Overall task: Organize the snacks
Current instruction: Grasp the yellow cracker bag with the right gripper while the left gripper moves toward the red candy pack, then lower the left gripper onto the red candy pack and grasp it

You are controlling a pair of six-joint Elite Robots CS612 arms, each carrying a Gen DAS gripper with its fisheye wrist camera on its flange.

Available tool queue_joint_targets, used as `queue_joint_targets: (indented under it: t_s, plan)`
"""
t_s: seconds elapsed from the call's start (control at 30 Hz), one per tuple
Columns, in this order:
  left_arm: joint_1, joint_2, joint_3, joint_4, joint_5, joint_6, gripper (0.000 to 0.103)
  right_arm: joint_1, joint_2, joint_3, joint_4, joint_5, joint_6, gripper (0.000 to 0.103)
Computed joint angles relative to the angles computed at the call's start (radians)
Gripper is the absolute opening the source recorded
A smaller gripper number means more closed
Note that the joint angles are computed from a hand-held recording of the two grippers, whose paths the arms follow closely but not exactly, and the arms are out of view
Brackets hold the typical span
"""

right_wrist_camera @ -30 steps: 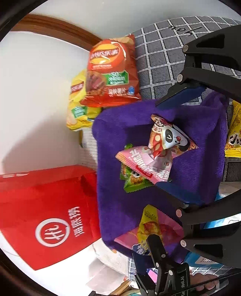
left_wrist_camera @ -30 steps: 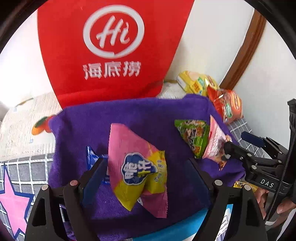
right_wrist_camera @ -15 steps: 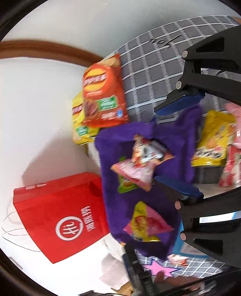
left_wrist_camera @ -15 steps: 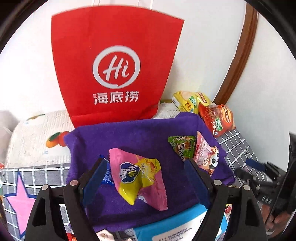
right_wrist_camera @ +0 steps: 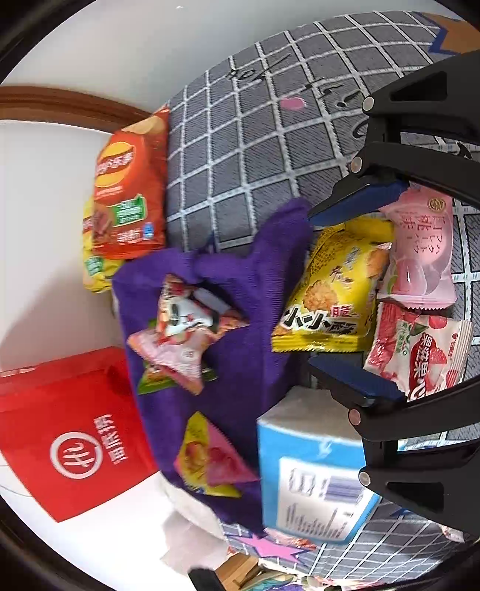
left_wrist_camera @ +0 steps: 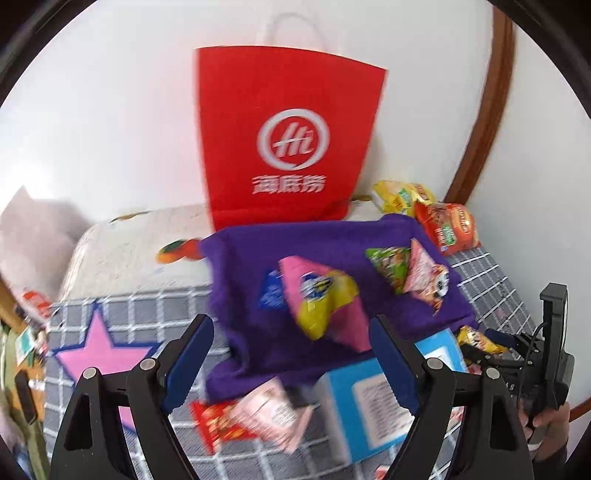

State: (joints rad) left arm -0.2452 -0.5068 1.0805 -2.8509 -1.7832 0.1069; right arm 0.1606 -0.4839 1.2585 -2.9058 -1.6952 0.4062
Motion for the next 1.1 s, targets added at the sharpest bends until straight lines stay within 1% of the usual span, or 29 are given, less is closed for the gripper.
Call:
queue_joint_targets:
  t_s: [0.1, 0.2, 0.4, 0.5, 0.53, 0.57, 0.63, 0.8, 0.93, 1.1]
  plan:
    - [0.013, -0.008, 0.020, 0.002, 0.014, -0.024, 0.085, 0.006, 0.009, -0.010, 0.014, -0.020, -0.013, 0.072]
    - [0.027, -0.016, 0.043, 0.004, 0.009, -0.048, 0.085, 0.011, 0.012, -0.013, 0.009, -0.041, -0.020, 0.072]
    - [0.046, -0.034, 0.097, -0.005, 0.017, -0.069, 0.085, 0.010, -0.010, 0.011, 0.039, -0.022, -0.040, 0.072]
    - [0.053, -0.042, 0.119, -0.009, 0.013, -0.082, 0.085, 0.011, -0.011, 0.023, 0.025, -0.017, -0.052, 0.071]
    - [0.057, -0.045, 0.127, -0.010, 0.004, -0.088, 0.085, 0.013, -0.009, 0.024, 0.026, -0.028, -0.050, 0.067]
    - [0.059, -0.048, 0.134, -0.011, -0.001, -0.091, 0.085, 0.014, -0.007, 0.023, 0.031, -0.032, -0.048, 0.065]
    - [0.061, -0.059, 0.154, -0.022, -0.007, -0.091, 0.085, 0.015, -0.010, 0.035, 0.007, -0.034, -0.037, 0.063]
    - [0.063, -0.083, 0.197, -0.051, 0.005, -0.075, 0.085, 0.018, -0.025, 0.065, -0.071, -0.038, -0.027, 0.061]
    - [0.066, -0.097, 0.225, -0.076, 0.005, -0.068, 0.084, 0.028, -0.048, 0.094, -0.122, -0.059, -0.021, 0.061]
    - [0.070, -0.100, 0.246, -0.078, 0.000, -0.070, 0.084, 0.039, -0.081, 0.139, -0.156, -0.078, 0.025, 0.061]
